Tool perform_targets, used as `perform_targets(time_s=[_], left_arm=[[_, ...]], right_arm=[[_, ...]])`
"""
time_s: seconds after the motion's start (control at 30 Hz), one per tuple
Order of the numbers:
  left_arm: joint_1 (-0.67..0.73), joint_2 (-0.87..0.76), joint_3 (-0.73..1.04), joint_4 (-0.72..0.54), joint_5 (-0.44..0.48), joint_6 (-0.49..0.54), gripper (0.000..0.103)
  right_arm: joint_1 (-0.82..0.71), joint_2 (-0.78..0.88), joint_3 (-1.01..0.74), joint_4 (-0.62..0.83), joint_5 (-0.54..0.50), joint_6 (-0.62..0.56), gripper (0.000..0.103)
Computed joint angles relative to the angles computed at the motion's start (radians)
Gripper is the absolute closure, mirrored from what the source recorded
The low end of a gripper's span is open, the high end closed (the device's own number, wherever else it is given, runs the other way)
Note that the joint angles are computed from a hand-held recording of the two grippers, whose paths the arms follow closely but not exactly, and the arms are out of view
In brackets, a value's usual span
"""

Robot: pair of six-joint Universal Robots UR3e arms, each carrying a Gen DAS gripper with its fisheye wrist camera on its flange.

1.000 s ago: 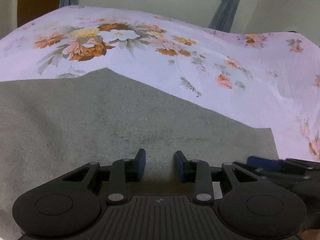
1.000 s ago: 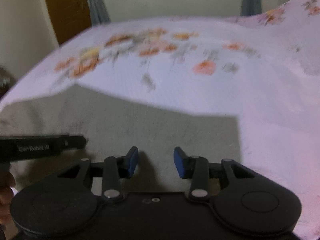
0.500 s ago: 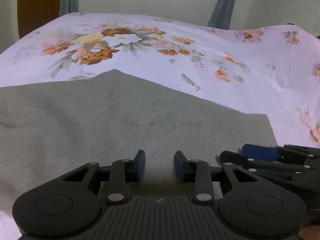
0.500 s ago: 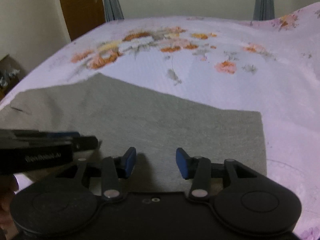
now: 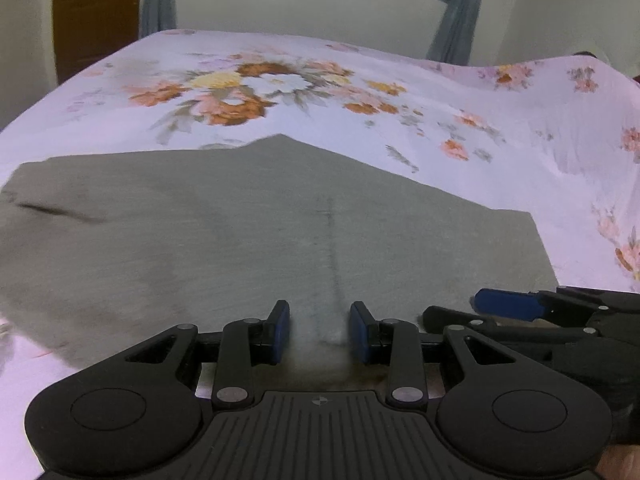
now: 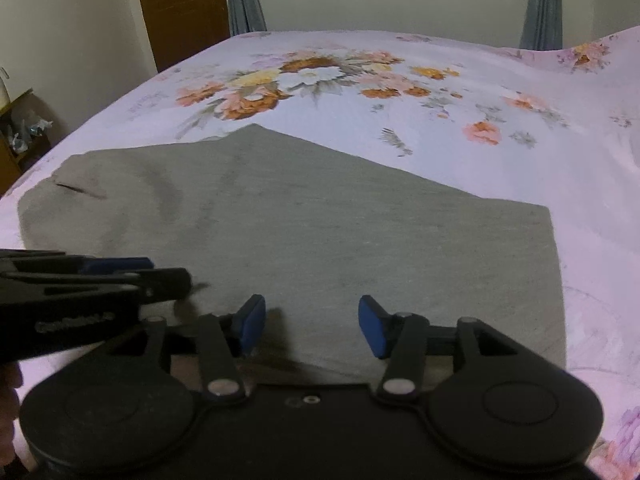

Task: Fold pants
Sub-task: 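Press the folded pants flat with both open grippers, then grasp the pants end with the left gripper and fold it over the stack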

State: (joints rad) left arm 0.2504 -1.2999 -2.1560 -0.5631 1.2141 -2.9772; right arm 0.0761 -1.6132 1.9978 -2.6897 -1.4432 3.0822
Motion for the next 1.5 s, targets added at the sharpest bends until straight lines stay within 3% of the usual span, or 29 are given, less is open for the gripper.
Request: perform_targets(time_s=[0.13, 0.2, 0.27, 0.47, 0.63, 0.8, 0.93, 1.17, 1.33, 1.47, 1.5], left_arm=[[0.144, 0.122, -0.043, -0.125, -0.068, 0.075, 0.068], [0.242, 0.196, -0.07, -0.195, -0.114, 0.123, 0.057], [0.369, 0.29, -0.104, -0.28, -0.178, 0.171, 0.033], [0.749, 0.458, -0.128, -0.589, -0.337, 0.393, 0.031], [0.935, 0.357, -0.123, -0.636, -0.394, 0.398, 0.031], [0.937, 0.17, -0.122, -0.512, -0.384, 0.257, 0.031], [0.931, 0.057, -0.172, -0.388, -0.441, 0.208, 0.031], [0.852, -0.218, -0.193, -0.017, -0.522, 0.016, 0.031], [0.743, -0.453, -0.13, 0.329, -0.521, -0.207, 0.032], [0.685, -0.579, -0.067, 0.483, -0.497, -0.343, 0.066], [0.68, -0.597, -0.058, 0.497, -0.494, -0.366, 0.068]], right_arm=[[0.06, 0.026, -0.034, 0.002, -0.027, 0.035, 0.051], [0.087, 0.04, -0.05, -0.001, -0.039, 0.045, 0.051], [0.109, 0.052, -0.064, -0.007, -0.048, 0.053, 0.05], [0.138, 0.098, -0.103, -0.024, -0.068, 0.092, 0.05], [0.148, 0.125, -0.113, -0.029, -0.071, 0.101, 0.049], [0.143, 0.141, -0.109, -0.039, -0.065, 0.1, 0.046], [0.139, 0.154, -0.107, -0.051, -0.062, 0.106, 0.044], [0.133, 0.171, -0.107, -0.075, -0.056, 0.103, 0.044], [0.136, 0.197, -0.125, -0.081, -0.057, 0.101, 0.043], [0.143, 0.218, -0.141, -0.086, -0.066, 0.096, 0.043], [0.146, 0.224, -0.146, -0.088, -0.071, 0.094, 0.043]])
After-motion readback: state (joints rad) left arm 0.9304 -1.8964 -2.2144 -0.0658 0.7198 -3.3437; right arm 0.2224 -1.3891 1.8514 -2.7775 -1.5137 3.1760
